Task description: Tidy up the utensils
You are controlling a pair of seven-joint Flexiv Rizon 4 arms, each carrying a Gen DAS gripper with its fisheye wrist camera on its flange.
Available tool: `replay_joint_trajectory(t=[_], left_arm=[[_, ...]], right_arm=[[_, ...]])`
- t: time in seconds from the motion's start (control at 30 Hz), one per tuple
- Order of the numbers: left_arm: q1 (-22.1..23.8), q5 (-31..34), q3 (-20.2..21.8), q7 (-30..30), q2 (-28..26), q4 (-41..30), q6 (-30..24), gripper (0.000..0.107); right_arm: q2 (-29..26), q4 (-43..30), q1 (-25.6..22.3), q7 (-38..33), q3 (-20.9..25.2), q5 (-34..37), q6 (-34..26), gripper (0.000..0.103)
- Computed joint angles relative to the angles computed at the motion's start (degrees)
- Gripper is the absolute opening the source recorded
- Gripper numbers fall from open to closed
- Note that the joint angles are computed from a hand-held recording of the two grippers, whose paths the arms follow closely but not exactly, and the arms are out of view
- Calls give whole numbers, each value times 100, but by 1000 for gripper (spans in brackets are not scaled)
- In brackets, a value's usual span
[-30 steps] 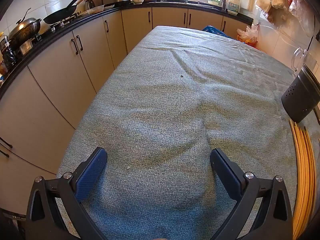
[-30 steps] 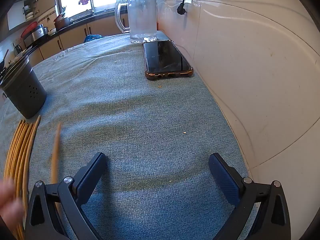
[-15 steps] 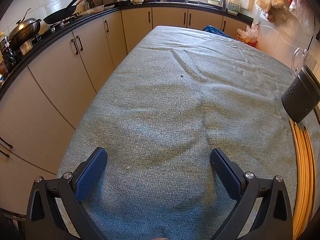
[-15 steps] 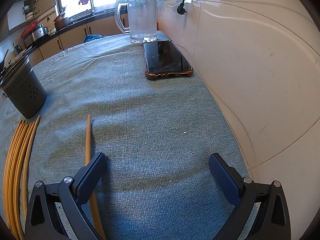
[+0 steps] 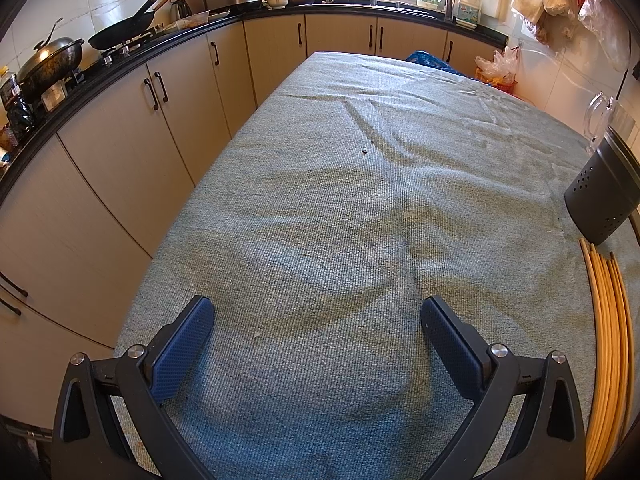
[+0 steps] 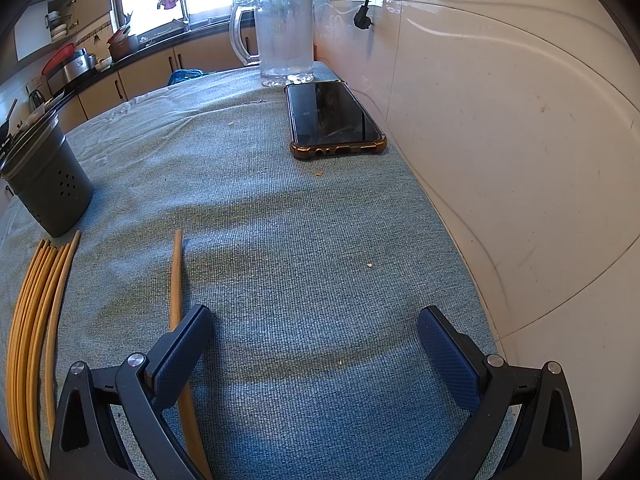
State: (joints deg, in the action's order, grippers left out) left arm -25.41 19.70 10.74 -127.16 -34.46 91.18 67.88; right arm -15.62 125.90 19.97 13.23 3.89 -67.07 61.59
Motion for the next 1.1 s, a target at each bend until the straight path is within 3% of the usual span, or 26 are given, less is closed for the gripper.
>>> replay_joint_trajectory(t=[0.17,0.4,0.47,0.77,0.97,1.1], left_arm=[[-344,393,254,-511,191,92,-111,103],[-922,1583,506,-1726,1007,499,140,103],[-1013,1870,467,-2009,1190,529,103,103],[-1317,2986,51,-2921,1766,559,-436,103],[-1348,3586,-329,-3357,2120,677,-756,103],[-1333,4011,-587,-3663,2372,761,-975,103]], right_arm=[[-23,-62,-33,-806,146,854,72,103],[214,193,165,-38,55,308,-11,103],[503,433,220,408,149,-64,-195,103],[1403,743,478,1203,898,-786,-1557,103],[1597,650,812,1459,1252,-1000,-2327,103],[1804,714,945,1832,1379,-1177,-2539,103]])
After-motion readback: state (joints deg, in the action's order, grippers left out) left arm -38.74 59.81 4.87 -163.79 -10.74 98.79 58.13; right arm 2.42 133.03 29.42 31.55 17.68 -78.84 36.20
